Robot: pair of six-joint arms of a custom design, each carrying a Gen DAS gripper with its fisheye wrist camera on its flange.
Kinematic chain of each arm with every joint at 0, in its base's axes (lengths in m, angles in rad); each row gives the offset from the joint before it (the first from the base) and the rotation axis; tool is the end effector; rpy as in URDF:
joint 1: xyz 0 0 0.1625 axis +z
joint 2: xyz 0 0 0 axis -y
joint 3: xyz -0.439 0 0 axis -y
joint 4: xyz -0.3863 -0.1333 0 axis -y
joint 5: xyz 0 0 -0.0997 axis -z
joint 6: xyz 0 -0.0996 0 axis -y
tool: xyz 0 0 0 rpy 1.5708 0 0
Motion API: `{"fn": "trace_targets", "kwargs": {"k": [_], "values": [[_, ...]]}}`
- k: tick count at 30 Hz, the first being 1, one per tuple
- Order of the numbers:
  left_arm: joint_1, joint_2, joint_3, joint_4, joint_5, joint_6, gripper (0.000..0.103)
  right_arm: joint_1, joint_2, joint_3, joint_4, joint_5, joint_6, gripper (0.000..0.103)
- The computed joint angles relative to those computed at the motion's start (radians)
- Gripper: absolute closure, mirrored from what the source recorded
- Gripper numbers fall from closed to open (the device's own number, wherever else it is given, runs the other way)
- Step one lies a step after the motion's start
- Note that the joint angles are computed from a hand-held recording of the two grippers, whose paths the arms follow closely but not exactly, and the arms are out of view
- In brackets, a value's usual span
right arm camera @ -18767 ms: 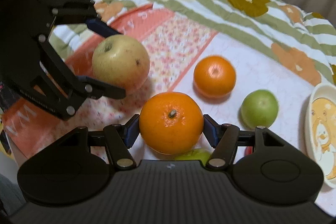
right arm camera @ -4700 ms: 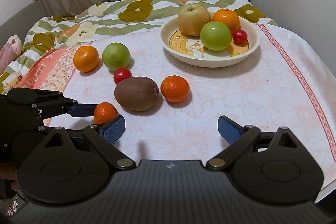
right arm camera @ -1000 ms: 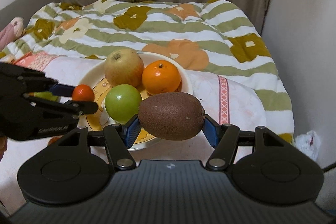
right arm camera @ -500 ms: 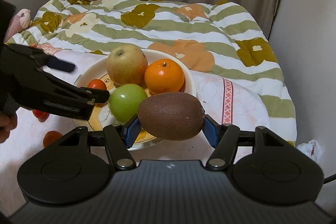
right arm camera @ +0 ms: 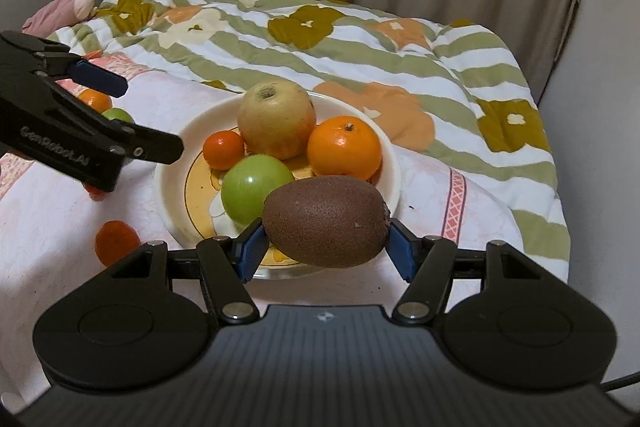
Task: Organize fruits
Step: 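Carry the orange and kiwi into the white bowl and release both, then withdraw both open tools from the bowl toward the remaining fruit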
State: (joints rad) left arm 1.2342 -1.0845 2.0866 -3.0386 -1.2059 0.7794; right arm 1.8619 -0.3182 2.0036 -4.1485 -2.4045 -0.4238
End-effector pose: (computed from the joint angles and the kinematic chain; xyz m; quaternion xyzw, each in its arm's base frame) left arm -0.0203 -0.5693 0.1867 0.4711 0.8339 -0.1826 0.2221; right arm 0.1970 -0.4499 -0.0483 0.1249 -0.8339 0.3695 0.3906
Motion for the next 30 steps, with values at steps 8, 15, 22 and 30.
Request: {"fn": "trace_targets", "kwargs": {"k": [8, 15, 22, 30], "values": [[0.002, -0.010, 0.018, -0.005, 0.017, -0.009, 0.003, -0.023, -0.002, -0.004, 0.023, 0.023, -0.044, 0.025], [0.005, -0.009, 0.021, -0.011, 0.029, -0.017, 0.003, -0.029, 0.020, -0.043, 0.057, 0.004, -0.086, 0.021], [0.007, -0.018, 0.025, -0.011, 0.033, -0.023, 0.003, -0.019, 0.043, -0.054, -0.023, 0.003, -0.128, 0.000], [0.000, -0.046, 0.052, -0.030, 0.044, -0.021, 0.003, 0.003, 0.031, -0.036, -0.025, -0.002, -0.073, 0.000]]}}
